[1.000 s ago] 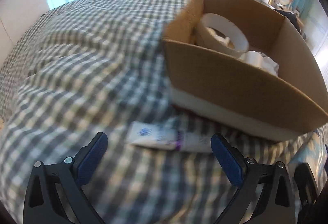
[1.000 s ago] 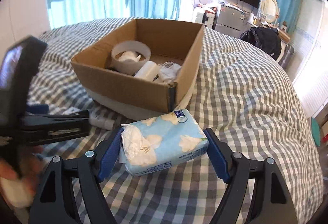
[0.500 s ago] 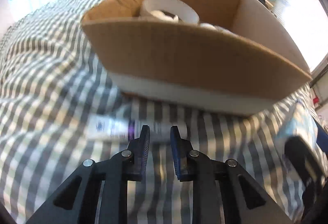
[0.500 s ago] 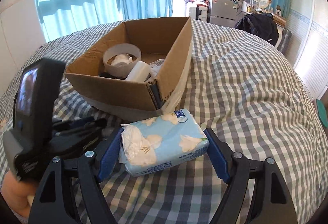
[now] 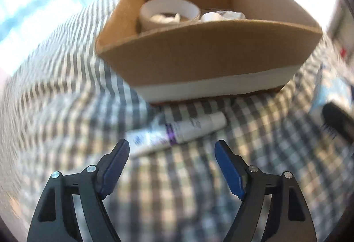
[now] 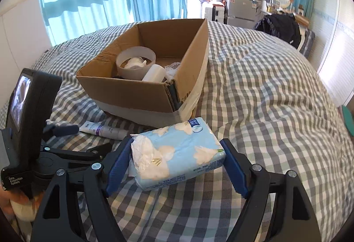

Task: Organize objects
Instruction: 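Grasp the white toothpaste tube with the left tool while the right tool grasps the blue tissue pack, then carry tube and tissue pack over the box and open both tools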

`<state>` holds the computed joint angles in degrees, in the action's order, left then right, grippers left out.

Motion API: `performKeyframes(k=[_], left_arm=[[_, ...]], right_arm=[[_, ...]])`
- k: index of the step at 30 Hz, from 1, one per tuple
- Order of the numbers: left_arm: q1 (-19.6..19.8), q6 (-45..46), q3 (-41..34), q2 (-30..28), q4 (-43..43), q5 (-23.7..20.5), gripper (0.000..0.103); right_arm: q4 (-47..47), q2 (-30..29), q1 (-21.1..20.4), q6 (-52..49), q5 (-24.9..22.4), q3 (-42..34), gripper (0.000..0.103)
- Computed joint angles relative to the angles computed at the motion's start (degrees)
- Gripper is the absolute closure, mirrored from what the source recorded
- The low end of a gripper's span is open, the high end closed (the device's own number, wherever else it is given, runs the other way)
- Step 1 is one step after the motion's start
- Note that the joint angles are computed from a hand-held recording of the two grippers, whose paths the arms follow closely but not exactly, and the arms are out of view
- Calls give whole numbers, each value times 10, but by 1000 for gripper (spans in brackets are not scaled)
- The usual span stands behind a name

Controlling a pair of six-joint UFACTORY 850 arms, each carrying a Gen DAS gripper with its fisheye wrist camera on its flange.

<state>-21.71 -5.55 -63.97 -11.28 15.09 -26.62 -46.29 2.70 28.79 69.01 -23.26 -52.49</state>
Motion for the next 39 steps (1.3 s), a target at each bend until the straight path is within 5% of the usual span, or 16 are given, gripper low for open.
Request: performKeyframes(k=[9,12,13,14,15,18,22,28,34,39], left_arm=[[-20,57,-25,-48,79,11,20],[-9,98,-44,-63,26,2,21],[-2,129,-50,-66,-13,-2,27],[5,170,-53,-66,-58,-6,48],[9,197,-54,-63,-86,-10,50],[6,175,-40,-46,-48,2,64],[8,172,-22,-19,-41,9,70],[32,225,13,63,-104,34,86],[17,159,28,135,-120,25,86],[31,197,33,178,-207,2,86]], right_arm=[[49,6,-17,-23,29,6,24],[71,1,-18,-39,27,3,24],[74,0,-18,-41,25,3,24],[75,0,-18,-42,25,3,24],[75,1,-17,-42,24,3,24],[69,4,-15,-36,23,5,24],[62,10,-7,-33,17,8,24],[26,28,16,3,10,13,24],[8,43,39,19,-12,6,24],[-17,62,69,21,-49,-12,24]])
